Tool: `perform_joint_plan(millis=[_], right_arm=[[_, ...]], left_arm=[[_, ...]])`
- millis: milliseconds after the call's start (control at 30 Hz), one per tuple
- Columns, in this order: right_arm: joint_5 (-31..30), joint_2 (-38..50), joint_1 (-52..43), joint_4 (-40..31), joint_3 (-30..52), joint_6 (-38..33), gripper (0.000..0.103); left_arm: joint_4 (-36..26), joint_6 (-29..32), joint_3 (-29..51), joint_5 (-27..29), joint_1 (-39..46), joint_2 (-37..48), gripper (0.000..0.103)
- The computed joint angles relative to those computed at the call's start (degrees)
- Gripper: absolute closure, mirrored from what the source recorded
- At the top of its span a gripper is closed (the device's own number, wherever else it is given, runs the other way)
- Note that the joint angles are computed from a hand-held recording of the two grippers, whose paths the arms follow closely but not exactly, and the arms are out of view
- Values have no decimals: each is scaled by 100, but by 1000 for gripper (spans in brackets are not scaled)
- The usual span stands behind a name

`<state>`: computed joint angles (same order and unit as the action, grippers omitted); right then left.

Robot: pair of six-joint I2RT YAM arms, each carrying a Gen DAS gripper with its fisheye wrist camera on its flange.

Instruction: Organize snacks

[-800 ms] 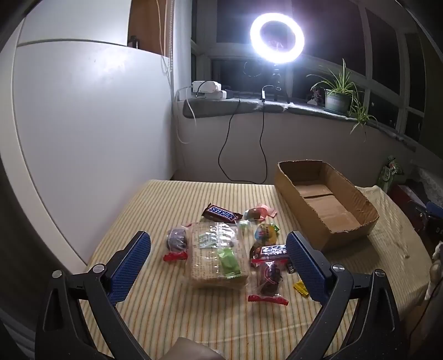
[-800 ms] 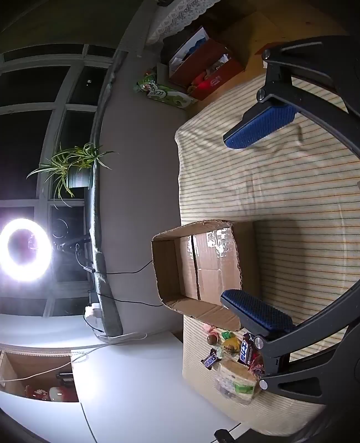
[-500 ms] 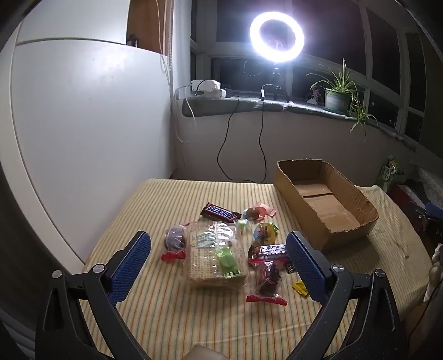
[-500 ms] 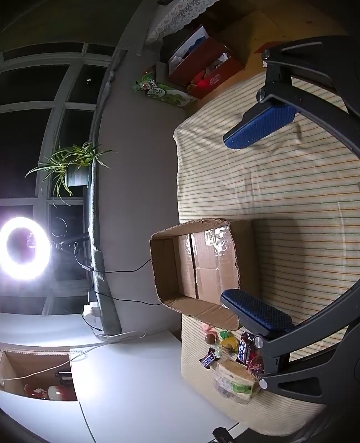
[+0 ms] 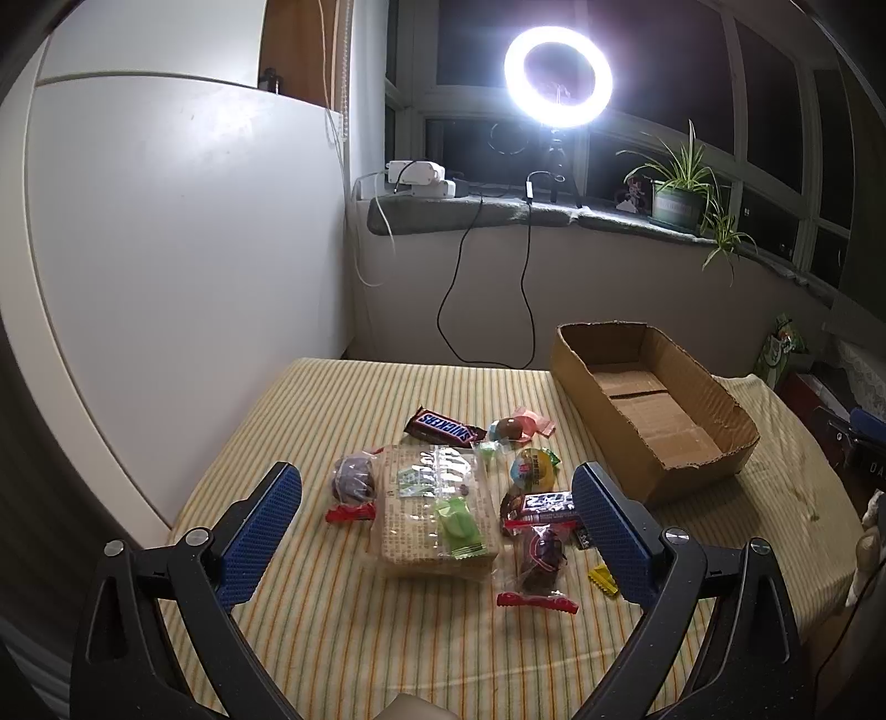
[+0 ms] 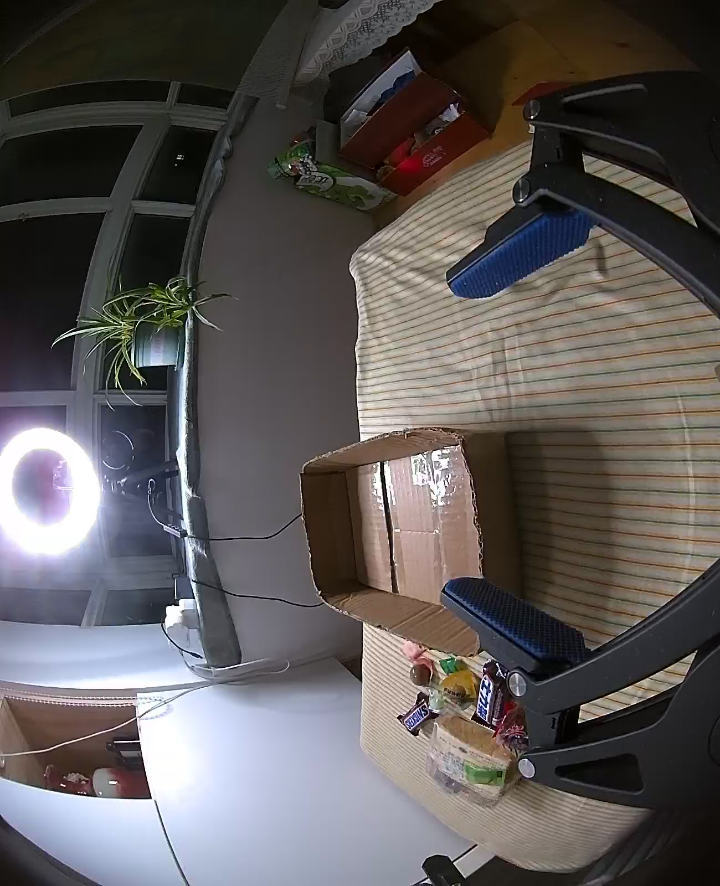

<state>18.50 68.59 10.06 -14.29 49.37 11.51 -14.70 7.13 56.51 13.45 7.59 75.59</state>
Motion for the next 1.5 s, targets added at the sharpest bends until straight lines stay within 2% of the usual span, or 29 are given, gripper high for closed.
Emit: perform_joint_plan(millis=[1500], right_arm=[[-19, -16, -7, -54, 43, -19, 0]], left_arm=[[-26, -39, 0, -18, -86, -99, 5]])
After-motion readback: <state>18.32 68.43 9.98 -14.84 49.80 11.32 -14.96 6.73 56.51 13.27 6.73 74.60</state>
